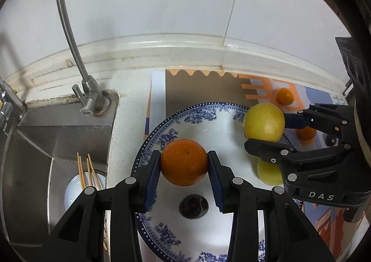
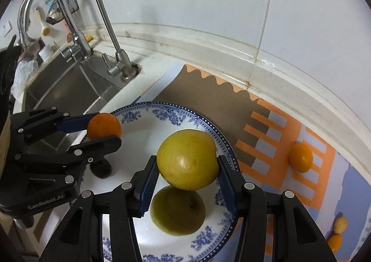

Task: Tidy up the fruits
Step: 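Carry the orange and yellow pomelo onto the plate and release both, then move both open tools back toward the remaining fruits on the mat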

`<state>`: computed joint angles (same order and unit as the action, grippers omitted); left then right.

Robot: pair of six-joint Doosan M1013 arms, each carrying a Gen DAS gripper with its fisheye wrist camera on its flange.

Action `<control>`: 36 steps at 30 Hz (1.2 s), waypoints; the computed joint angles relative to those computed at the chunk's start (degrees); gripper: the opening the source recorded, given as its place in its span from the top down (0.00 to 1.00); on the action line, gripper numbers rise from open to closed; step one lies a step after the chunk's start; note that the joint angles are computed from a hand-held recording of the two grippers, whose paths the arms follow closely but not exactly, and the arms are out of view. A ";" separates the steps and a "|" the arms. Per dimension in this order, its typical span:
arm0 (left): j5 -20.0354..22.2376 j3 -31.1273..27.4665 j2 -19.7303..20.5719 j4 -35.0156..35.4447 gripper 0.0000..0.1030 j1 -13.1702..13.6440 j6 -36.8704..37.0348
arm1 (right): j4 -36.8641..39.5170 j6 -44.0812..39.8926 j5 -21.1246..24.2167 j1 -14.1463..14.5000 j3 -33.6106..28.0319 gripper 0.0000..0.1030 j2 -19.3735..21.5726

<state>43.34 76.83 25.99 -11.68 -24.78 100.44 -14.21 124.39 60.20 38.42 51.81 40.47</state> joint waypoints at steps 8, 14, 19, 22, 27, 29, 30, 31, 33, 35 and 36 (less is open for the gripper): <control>1.49 -0.66 0.89 2.68 0.62 -0.51 -0.40 | 0.63 -0.64 -0.18 -0.19 -0.90 0.51 0.73; 2.62 -0.96 1.23 2.75 0.61 -0.49 -0.85 | 0.47 -0.49 -0.75 -0.20 -0.86 0.51 0.74; -0.33 0.66 -0.38 6.19 0.43 -0.99 -3.19 | -0.21 1.43 -2.68 -0.05 0.79 0.51 -0.28; -1.79 1.94 -1.84 9.15 0.41 -1.36 -5.91 | -1.17 3.31 -4.45 0.26 2.57 0.50 -1.62; -5.92 5.38 -5.30 12.44 0.38 -2.10 -9.31 | -6.39 8.88 -6.58 1.48 5.74 0.42 -4.28; -7.81 6.65 -6.44 12.84 0.35 -2.39 -9.60 | -9.21 10.96 -6.88 2.15 6.96 0.41 -5.42; -9.09 7.53 -7.24 13.58 0.34 -2.64 -9.90 | -10.52 12.04 -6.93 2.45 7.52 0.40 -5.96; -10.67 8.43 -8.01 14.39 0.34 -2.89 -10.47 | -12.17 13.74 -7.11 2.85 8.30 0.36 -6.69; -13.63 10.14 -9.64 15.10 0.32 -3.27 -11.01 | -14.68 16.01 -7.73 3.42 9.71 0.34 -7.95; -15.45 10.93 -10.59 15.38 0.31 -3.60 -11.38 | -17.39 18.00 -7.60 4.04 10.75 0.34 -8.94; -16.20 11.41 -11.19 15.12 0.30 -3.76 -11.20 | -19.42 19.70 -7.58 4.51 11.55 0.34 -9.66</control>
<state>27.14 88.23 14.80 3.44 -28.54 89.24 -33.63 144.10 52.62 42.93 63.36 30.81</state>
